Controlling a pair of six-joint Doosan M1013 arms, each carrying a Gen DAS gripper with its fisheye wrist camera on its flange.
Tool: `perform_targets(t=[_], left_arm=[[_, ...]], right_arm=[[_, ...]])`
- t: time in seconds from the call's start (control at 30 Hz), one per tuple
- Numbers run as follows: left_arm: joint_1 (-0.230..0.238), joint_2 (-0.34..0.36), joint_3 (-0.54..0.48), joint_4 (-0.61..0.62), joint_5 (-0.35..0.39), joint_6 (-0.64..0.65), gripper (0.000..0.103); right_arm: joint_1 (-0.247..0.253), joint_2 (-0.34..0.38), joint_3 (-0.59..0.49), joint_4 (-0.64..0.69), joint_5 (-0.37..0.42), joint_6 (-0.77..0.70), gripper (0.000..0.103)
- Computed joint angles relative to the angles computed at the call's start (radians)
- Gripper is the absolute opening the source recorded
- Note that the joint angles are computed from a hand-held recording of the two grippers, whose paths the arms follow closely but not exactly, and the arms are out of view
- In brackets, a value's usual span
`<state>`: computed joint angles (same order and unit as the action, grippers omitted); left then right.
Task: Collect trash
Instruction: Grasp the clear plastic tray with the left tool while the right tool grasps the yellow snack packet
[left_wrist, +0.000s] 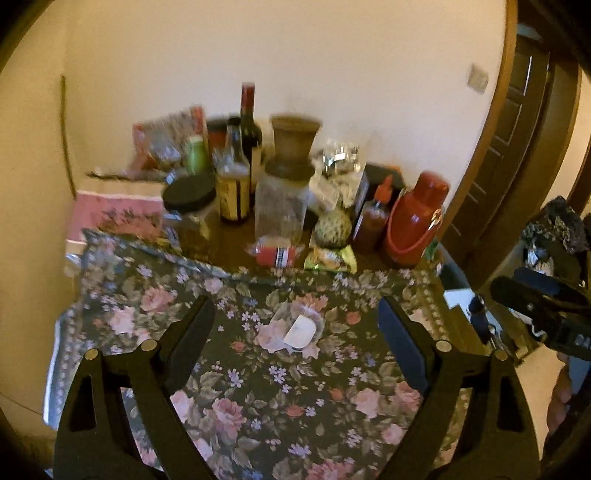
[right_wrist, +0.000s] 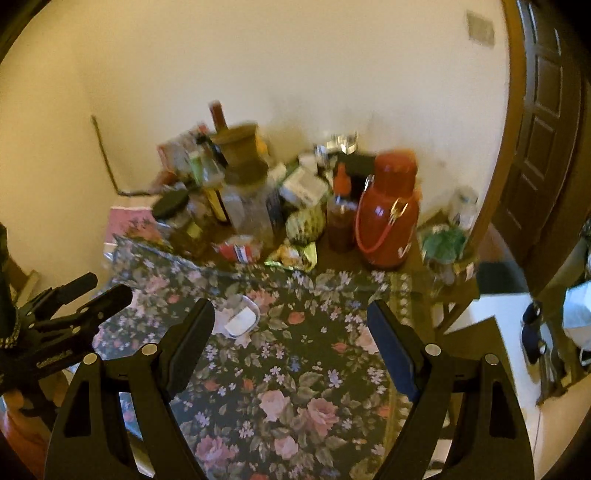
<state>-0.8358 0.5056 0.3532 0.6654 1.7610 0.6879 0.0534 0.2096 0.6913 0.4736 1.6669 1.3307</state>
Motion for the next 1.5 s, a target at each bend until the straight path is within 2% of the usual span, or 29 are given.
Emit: perform_targets(t=[0.03, 0.17, 0.37, 0.57, 0.67, 0.8, 0.87, 0.93, 0.97, 1.0, 1.13, 1.17, 1.2, 1.33, 1.5], left_arm=[[0.019, -0.021, 0.053, -0.036, -0.029, -0.004, 0.089], [0.105, -0.055, 0.178, -0.199, -0.086, 0.024, 0.077], [0.221, -0.090, 0.340, -0.462, -0.208, 0.069, 0.060], [0.275, -0.087, 0.410, -0.588, -0.258, 0.102, 0.050], [0.287, -0.084, 0.429, -0.622, -0.269, 0.117, 0.043], [0.291, -0.085, 0.446, -0.643, -0.291, 0.142, 0.035], [0.294, -0.084, 0.449, -0.664, -0.302, 0.168, 0.026], [0.292, -0.082, 0.448, -0.658, -0.302, 0.180, 0.023], [0.290, -0.079, 0.444, -0.654, -0.297, 0.186, 0.021], [0.289, -0.077, 0.440, -0.647, -0.293, 0.190, 0.019], [0.284, -0.064, 0.422, -0.633, -0.279, 0.196, 0.008], [0.284, -0.056, 0.411, -0.640, -0.274, 0.196, 0.004], [0.285, -0.052, 0.407, -0.643, -0.275, 0.195, 0.002], [0.278, -0.028, 0.370, -0.635, -0.247, 0.193, 0.000], [0.260, -0.035, 0.353, -0.596, -0.246, 0.149, 0.000]], right_arm=[[0.015, 0.013, -0.004, -0.019, 0.009, 0.012, 0.082], [0.066, 0.073, -0.025, -0.083, 0.035, 0.062, 0.082], [0.122, 0.161, -0.061, -0.170, 0.027, 0.127, 0.082], [0.143, 0.248, -0.098, -0.171, 0.039, 0.192, 0.081], [0.141, 0.285, -0.117, -0.146, 0.066, 0.222, 0.070], [0.144, 0.309, -0.120, -0.139, 0.082, 0.229, 0.063], [0.149, 0.314, -0.117, -0.145, 0.085, 0.219, 0.055], [0.153, 0.309, -0.108, -0.148, 0.063, 0.209, 0.051], [0.154, 0.307, -0.105, -0.145, 0.059, 0.204, 0.042], [0.154, 0.307, -0.103, -0.143, 0.057, 0.203, 0.037], [0.160, 0.288, -0.076, -0.151, 0.030, 0.190, 0.023], [0.161, 0.280, -0.068, -0.152, 0.022, 0.182, 0.011], [0.162, 0.275, -0.063, -0.151, 0.019, 0.175, 0.004], [0.163, 0.243, -0.049, -0.157, 0.002, 0.138, 0.004], [0.149, 0.199, -0.032, -0.142, -0.011, 0.104, 0.003]])
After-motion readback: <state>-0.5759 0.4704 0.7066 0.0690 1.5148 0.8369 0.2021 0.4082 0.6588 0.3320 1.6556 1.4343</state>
